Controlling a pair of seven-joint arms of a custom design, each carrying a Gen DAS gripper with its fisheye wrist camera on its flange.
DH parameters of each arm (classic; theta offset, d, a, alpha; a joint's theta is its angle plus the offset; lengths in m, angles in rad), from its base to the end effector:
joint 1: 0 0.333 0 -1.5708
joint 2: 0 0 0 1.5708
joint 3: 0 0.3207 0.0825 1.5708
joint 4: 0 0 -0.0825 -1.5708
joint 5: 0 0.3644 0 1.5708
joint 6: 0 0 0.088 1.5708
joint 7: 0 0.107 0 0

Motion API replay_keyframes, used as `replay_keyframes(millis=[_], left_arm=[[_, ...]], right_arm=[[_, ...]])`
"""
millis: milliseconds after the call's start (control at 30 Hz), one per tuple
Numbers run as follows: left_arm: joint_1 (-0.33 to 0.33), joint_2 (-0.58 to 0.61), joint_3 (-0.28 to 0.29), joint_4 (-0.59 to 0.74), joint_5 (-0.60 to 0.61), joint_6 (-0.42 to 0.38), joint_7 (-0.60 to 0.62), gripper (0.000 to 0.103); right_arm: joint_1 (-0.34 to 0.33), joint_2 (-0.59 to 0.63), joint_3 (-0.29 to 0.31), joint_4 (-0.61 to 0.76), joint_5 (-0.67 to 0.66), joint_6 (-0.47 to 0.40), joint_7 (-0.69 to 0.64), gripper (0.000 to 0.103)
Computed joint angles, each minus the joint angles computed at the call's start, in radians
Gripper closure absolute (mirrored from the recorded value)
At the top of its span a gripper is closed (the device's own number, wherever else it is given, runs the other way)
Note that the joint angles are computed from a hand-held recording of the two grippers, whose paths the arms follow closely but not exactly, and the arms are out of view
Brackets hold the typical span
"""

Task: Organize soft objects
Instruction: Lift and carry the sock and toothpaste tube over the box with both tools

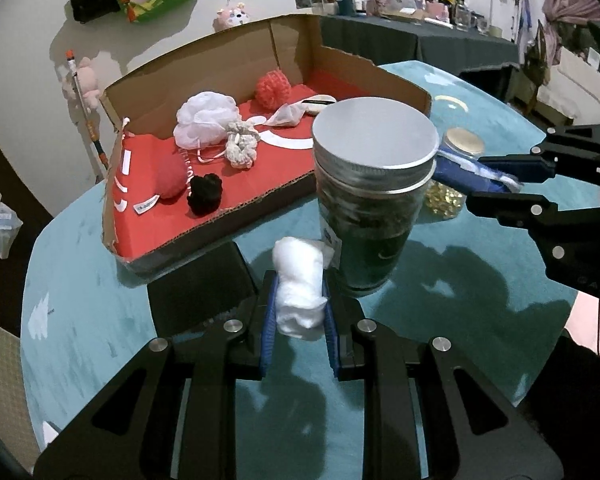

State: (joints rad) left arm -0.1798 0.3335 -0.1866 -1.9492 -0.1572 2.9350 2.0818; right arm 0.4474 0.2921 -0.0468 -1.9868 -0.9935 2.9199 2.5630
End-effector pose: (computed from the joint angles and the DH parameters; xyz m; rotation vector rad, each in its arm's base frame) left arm 0.6111 -0.2121 0.4040 -1.1109 2.3995 -0.7279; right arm 0.5478 0.2908 0.3869 -2.0516 1.4728 -0.7476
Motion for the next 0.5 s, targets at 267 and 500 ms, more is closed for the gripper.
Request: replay_keyframes(millis=[267,500], left_arm=[[-0.009,0.036,0.018,0.096,0.039,-0.094,0.003,0.084],[0.005,0.078,0.007,0.195,0.035,-0.188,0.031,0.084]], right_arm=[[-0.035,0.026,0.051,0.059,0.168,-0.061,-0.228,0.076],[-0.069,0.05,0.088,0.12,0.364,-0.098,-0.445,0.076]])
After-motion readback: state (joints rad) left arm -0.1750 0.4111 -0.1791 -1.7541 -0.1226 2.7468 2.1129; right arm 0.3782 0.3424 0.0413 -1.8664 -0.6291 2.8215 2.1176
